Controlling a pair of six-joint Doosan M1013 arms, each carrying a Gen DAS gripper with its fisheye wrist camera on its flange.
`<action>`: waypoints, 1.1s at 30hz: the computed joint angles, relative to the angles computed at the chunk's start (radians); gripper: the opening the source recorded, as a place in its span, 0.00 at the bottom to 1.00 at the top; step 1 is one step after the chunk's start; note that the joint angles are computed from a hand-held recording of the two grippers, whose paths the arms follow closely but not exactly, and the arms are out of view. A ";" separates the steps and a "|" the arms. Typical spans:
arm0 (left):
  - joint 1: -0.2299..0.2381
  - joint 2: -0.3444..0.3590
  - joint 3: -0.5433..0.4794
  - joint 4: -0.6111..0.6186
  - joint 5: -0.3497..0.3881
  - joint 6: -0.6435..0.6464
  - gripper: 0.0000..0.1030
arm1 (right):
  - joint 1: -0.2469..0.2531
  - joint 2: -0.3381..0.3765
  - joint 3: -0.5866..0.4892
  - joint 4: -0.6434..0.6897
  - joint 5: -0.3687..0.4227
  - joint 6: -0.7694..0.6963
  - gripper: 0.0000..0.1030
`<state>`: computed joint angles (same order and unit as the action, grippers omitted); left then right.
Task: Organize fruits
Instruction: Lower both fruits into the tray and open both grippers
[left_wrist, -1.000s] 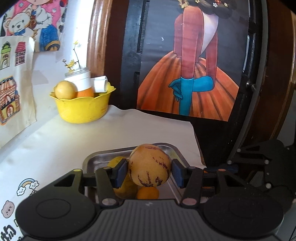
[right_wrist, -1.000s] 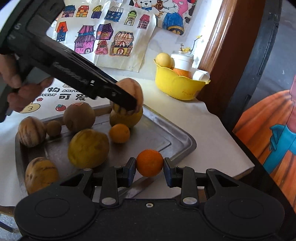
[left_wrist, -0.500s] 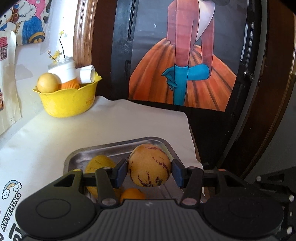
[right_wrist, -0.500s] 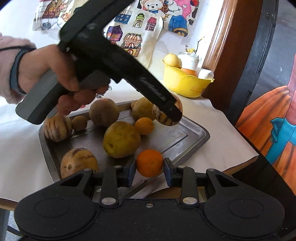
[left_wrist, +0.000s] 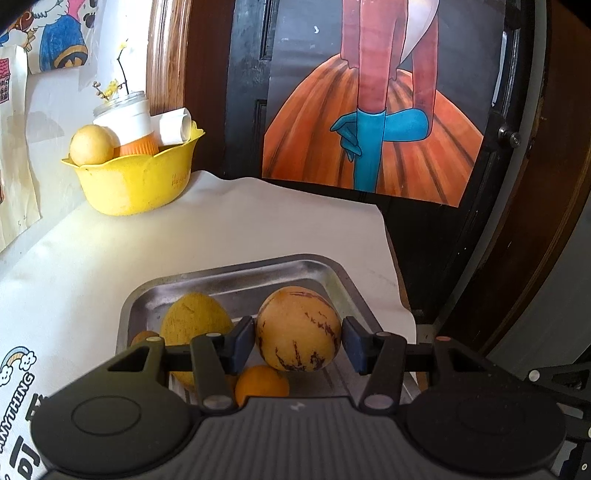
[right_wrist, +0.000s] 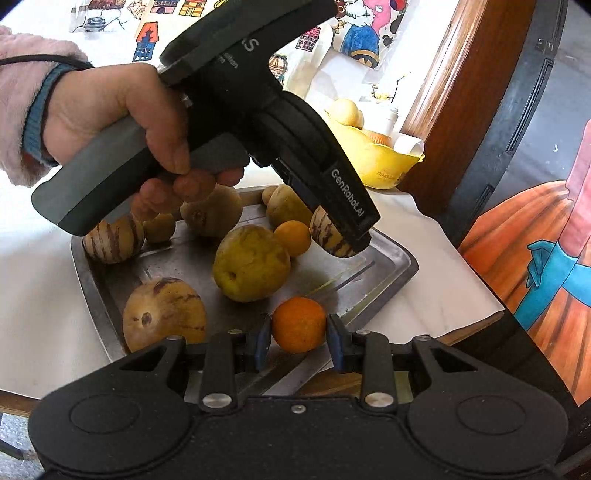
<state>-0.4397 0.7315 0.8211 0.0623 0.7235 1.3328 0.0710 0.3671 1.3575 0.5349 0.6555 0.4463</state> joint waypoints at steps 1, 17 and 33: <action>0.000 0.000 -0.001 0.002 0.002 -0.001 0.55 | 0.002 0.000 0.002 -0.007 -0.009 0.003 0.34; -0.003 -0.010 0.026 0.030 -0.003 0.029 0.54 | 0.012 -0.008 0.028 -0.035 -0.072 0.088 0.33; -0.003 -0.020 0.038 0.028 0.008 0.035 0.54 | 0.016 -0.016 0.045 -0.053 -0.106 0.129 0.35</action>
